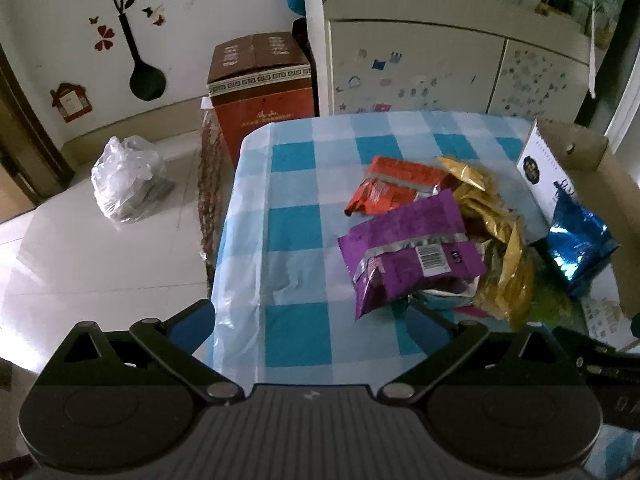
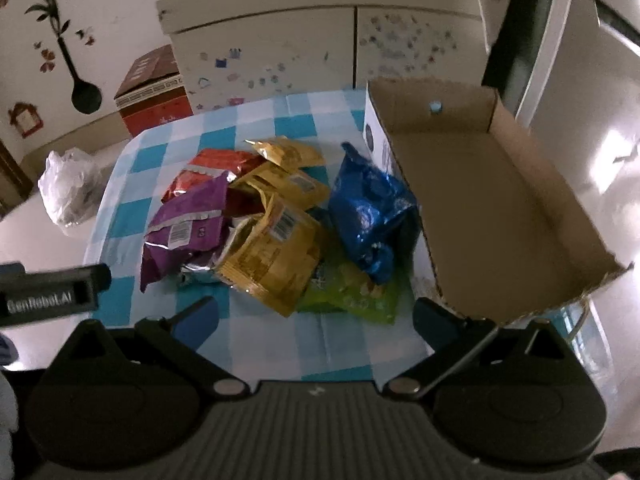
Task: Organize snacks
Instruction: 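Move both tools toward the pile of snack bags on the table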
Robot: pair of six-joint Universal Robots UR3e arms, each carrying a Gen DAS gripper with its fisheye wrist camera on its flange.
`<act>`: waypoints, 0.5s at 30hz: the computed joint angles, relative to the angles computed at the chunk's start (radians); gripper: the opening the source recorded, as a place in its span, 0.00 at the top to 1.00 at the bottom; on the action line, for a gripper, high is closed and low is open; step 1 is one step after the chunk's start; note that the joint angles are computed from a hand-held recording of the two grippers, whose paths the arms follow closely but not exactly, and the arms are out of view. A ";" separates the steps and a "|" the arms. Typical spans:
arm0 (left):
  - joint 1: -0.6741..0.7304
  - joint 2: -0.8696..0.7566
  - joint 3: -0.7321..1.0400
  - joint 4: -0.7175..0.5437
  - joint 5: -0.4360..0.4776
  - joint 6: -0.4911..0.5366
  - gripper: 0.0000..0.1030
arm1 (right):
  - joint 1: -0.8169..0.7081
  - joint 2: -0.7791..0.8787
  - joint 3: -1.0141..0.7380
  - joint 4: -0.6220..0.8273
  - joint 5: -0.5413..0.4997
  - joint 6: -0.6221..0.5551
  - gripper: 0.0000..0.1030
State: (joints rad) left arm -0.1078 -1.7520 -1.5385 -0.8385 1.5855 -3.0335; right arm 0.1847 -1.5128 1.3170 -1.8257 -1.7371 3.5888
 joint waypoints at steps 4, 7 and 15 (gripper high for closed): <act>-0.013 -0.002 0.005 -0.015 0.002 0.005 0.00 | 0.022 0.015 -0.002 -0.018 -0.012 0.012 0.01; -0.033 -0.002 -0.006 0.006 0.026 0.017 0.00 | 0.012 0.022 -0.005 -0.023 0.003 0.020 0.01; -0.056 -0.017 -0.004 0.034 0.073 0.015 0.00 | 0.001 0.026 -0.008 -0.022 0.024 0.030 0.01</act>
State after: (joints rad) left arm -0.1642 -1.7694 -1.5420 -0.8049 1.6588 -3.0184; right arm 0.1855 -1.4871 1.3092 -1.8472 -1.7131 3.6187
